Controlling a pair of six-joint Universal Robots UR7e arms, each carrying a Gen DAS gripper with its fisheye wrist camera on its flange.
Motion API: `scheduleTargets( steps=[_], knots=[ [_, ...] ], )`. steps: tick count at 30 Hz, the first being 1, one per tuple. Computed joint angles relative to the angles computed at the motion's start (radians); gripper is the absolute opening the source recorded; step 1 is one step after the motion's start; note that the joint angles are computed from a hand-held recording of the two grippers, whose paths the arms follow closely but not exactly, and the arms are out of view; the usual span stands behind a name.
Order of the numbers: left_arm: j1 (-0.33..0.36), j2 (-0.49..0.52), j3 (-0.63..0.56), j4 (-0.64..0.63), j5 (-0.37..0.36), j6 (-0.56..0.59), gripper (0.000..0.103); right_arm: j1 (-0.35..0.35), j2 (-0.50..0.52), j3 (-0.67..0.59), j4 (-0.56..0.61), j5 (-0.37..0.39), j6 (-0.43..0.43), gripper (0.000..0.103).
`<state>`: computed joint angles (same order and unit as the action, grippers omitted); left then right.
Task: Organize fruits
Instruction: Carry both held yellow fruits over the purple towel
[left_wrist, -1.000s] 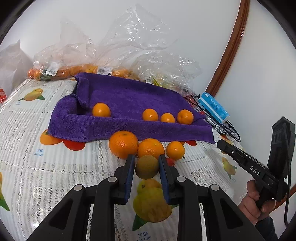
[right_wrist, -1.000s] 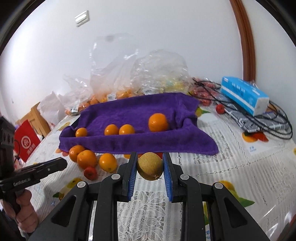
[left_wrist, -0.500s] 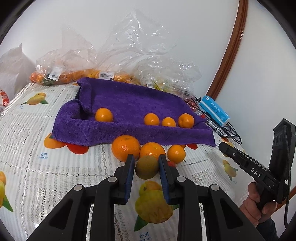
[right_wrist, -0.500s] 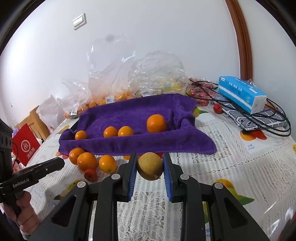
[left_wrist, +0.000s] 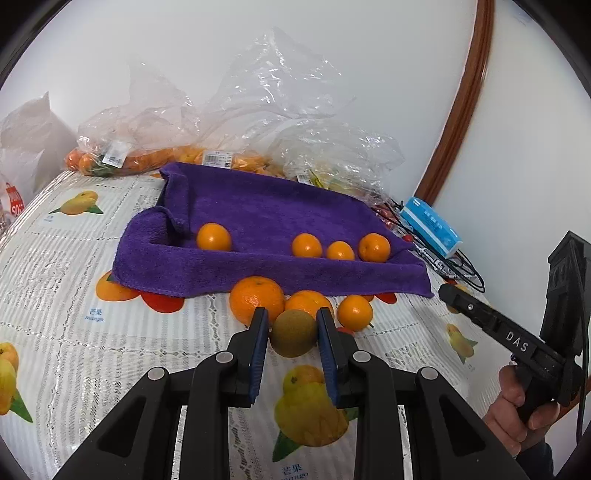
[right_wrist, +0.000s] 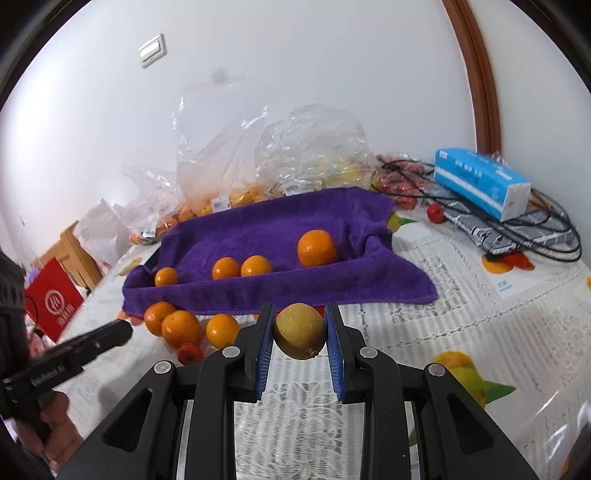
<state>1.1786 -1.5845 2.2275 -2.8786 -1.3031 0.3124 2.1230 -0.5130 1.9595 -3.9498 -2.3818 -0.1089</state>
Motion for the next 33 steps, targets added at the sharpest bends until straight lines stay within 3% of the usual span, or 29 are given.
scheduleTargets(
  steps=[3,7,12,15,25,30,33],
  knots=[
    [-0.003,-0.008,0.000,-0.020,0.004,-0.010,0.025,0.019,0.006,-0.037,0.008,-0.037,-0.035,0.027],
    [-0.016,-0.006,-0.031,0.000,0.020,-0.040,0.025,0.038,-0.018,-0.074,0.072,-0.026,-0.033,0.027],
    [-0.044,0.038,-0.100,-0.042,0.052,-0.023,0.025,0.058,-0.001,-0.180,0.097,-0.037,-0.143,0.027],
    [-0.047,0.082,-0.141,-0.070,0.063,-0.016,0.025,0.048,0.008,-0.227,0.102,-0.003,-0.166,0.027],
    [-0.029,0.244,-0.257,-0.128,0.062,-0.014,0.025,-0.016,0.043,-0.353,0.206,0.055,-0.157,0.027],
    [0.001,0.282,-0.270,-0.143,0.057,-0.030,0.025,-0.066,0.026,-0.310,0.239,0.083,-0.078,0.027],
    [0.014,0.286,-0.278,-0.125,0.042,-0.043,0.025,-0.075,0.027,-0.303,0.230,0.079,-0.079,0.027]
  ],
)
